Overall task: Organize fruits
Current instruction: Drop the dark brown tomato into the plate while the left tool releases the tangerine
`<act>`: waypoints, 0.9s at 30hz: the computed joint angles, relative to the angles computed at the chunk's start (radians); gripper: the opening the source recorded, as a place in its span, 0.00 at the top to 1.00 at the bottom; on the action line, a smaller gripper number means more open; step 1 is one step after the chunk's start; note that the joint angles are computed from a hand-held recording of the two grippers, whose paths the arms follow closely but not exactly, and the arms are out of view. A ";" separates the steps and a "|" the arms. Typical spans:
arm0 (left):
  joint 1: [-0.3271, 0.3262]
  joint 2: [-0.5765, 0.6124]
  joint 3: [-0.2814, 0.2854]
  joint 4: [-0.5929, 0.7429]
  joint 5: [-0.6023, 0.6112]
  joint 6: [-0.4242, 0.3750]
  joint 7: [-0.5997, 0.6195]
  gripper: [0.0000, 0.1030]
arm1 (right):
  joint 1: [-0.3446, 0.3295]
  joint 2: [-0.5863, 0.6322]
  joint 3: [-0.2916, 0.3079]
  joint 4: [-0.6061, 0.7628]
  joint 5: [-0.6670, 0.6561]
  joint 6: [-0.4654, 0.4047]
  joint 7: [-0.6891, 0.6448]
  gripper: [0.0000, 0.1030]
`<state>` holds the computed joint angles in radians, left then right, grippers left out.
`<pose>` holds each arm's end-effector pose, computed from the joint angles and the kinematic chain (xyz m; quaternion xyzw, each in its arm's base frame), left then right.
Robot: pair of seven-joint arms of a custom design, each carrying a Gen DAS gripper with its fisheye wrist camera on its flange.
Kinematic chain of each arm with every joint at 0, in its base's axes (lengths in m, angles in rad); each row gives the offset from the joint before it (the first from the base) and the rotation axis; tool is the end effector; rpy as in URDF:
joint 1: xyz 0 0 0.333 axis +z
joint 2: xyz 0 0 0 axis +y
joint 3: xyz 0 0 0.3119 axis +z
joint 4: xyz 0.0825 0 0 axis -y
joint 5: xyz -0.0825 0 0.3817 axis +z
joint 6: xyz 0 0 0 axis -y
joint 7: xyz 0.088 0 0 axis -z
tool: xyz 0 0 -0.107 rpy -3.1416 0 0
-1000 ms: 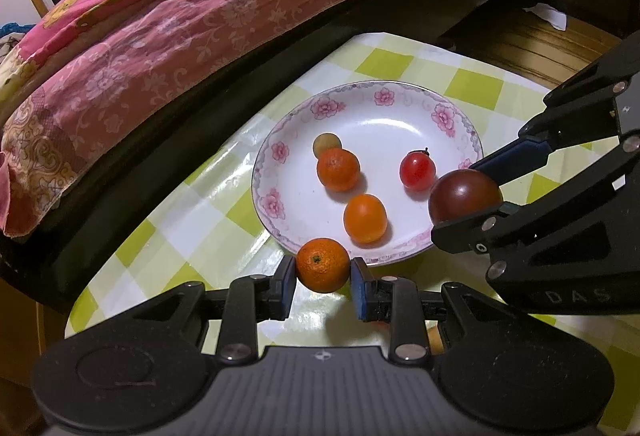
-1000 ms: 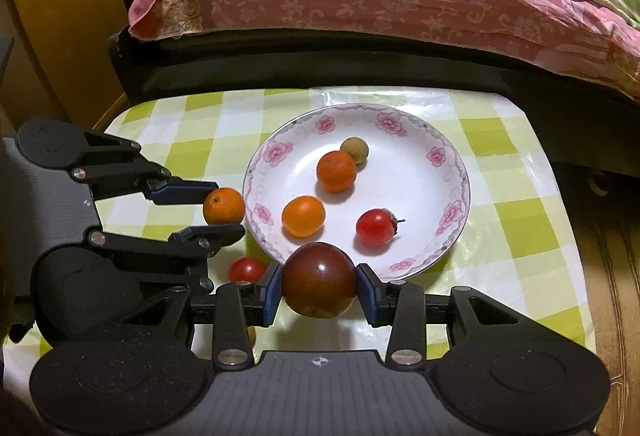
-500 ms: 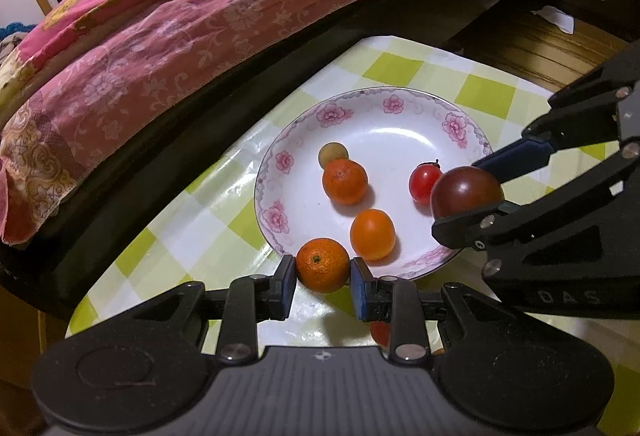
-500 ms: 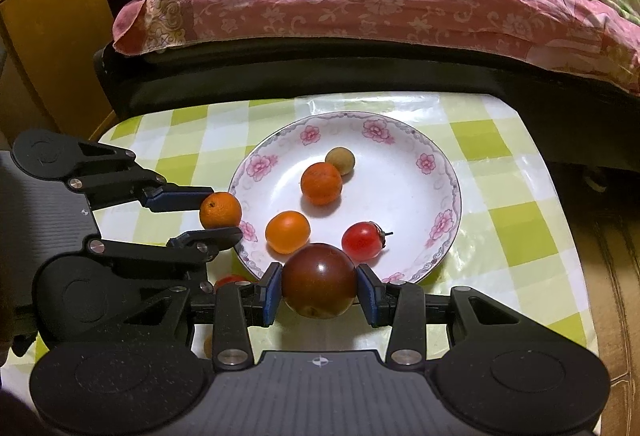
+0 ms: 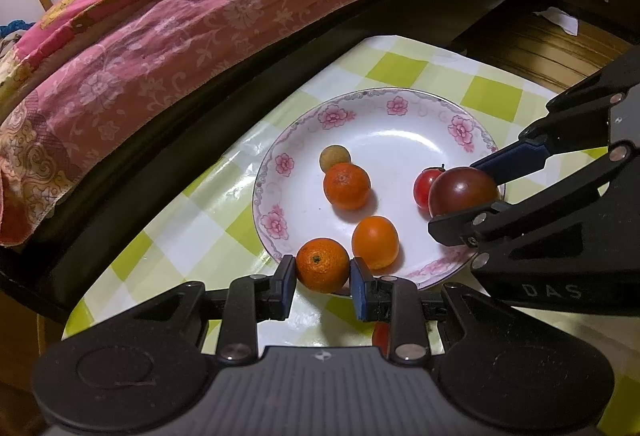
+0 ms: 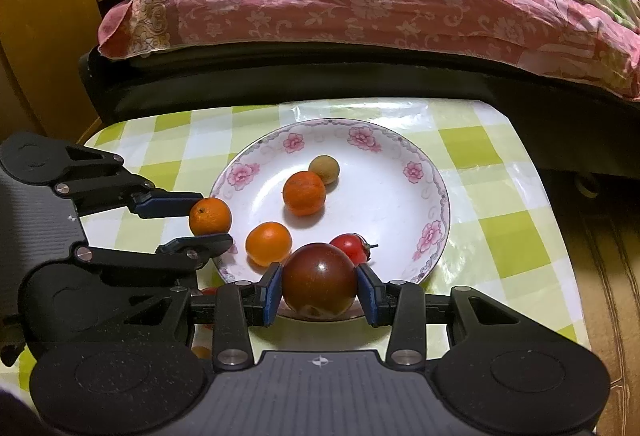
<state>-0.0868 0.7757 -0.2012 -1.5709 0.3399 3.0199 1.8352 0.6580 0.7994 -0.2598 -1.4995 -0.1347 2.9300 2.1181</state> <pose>0.7133 -0.2030 0.2694 -0.3672 0.8657 -0.2291 0.2516 0.6731 0.3438 0.2762 -0.7029 0.6280 -0.2014 0.2664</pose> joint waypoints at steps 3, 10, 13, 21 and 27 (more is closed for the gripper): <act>-0.003 0.008 0.002 0.011 -0.002 -0.004 -0.001 0.64 | 0.002 0.008 -0.005 0.008 0.001 -0.002 0.006 0.65; -0.005 0.023 0.000 0.030 -0.009 -0.009 -0.005 0.64 | 0.006 0.022 -0.014 0.018 0.001 0.004 0.019 0.65; 0.005 0.031 -0.013 0.039 -0.017 -0.012 -0.001 0.64 | 0.016 0.025 -0.028 0.015 -0.003 0.016 0.028 0.65; 0.014 0.049 -0.029 0.054 -0.030 -0.002 0.011 0.64 | 0.020 0.031 -0.042 0.013 0.006 0.045 0.032 0.65; 0.020 0.055 -0.039 0.058 -0.040 0.002 0.014 0.64 | 0.025 0.038 -0.049 0.016 0.022 0.061 0.020 0.65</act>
<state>-0.0666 0.8303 -0.2400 -1.5125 0.2994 3.0216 1.8488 0.6835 0.8371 -0.3089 -1.4831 -0.1125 2.9911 2.1379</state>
